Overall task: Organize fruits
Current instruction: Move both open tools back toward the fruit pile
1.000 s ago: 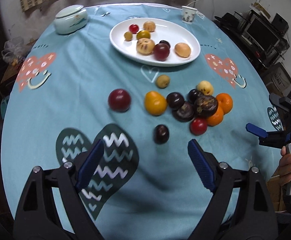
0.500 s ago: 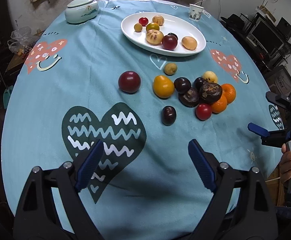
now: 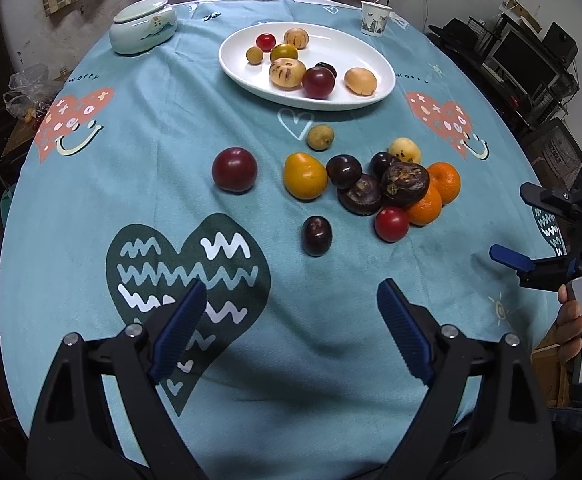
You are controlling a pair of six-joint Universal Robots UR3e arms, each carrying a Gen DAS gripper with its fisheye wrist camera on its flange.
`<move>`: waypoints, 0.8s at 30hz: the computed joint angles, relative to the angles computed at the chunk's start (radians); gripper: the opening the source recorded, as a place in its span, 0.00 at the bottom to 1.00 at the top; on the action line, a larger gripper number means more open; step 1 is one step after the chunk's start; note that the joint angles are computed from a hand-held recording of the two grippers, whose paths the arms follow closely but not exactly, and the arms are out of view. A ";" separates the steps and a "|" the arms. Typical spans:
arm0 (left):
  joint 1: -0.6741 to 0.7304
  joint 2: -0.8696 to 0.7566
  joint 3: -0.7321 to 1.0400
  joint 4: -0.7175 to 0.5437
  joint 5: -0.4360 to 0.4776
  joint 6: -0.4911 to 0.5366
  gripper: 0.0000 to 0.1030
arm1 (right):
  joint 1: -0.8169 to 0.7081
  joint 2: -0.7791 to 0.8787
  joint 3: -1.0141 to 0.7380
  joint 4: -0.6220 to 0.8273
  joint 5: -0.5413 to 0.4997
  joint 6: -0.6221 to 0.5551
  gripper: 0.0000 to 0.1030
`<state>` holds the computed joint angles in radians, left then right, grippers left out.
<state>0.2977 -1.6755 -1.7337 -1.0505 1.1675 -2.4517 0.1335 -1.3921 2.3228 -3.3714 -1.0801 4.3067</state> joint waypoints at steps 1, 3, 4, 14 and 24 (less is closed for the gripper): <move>-0.001 -0.002 0.002 -0.001 0.001 -0.001 0.86 | 0.000 0.000 -0.001 0.000 0.002 -0.002 0.98; -0.001 -0.005 0.007 -0.004 0.003 -0.003 0.86 | 0.000 0.003 -0.008 0.004 0.005 -0.008 0.98; -0.002 -0.007 0.008 -0.005 0.004 -0.004 0.86 | 0.001 0.004 -0.016 0.012 0.006 -0.012 0.98; 0.000 -0.023 0.022 -0.014 0.008 -0.005 0.87 | 0.002 0.032 -0.055 0.044 0.025 -0.028 0.98; 0.004 -0.043 0.041 -0.014 0.013 -0.023 0.87 | 0.006 0.033 -0.072 0.075 0.031 -0.048 0.98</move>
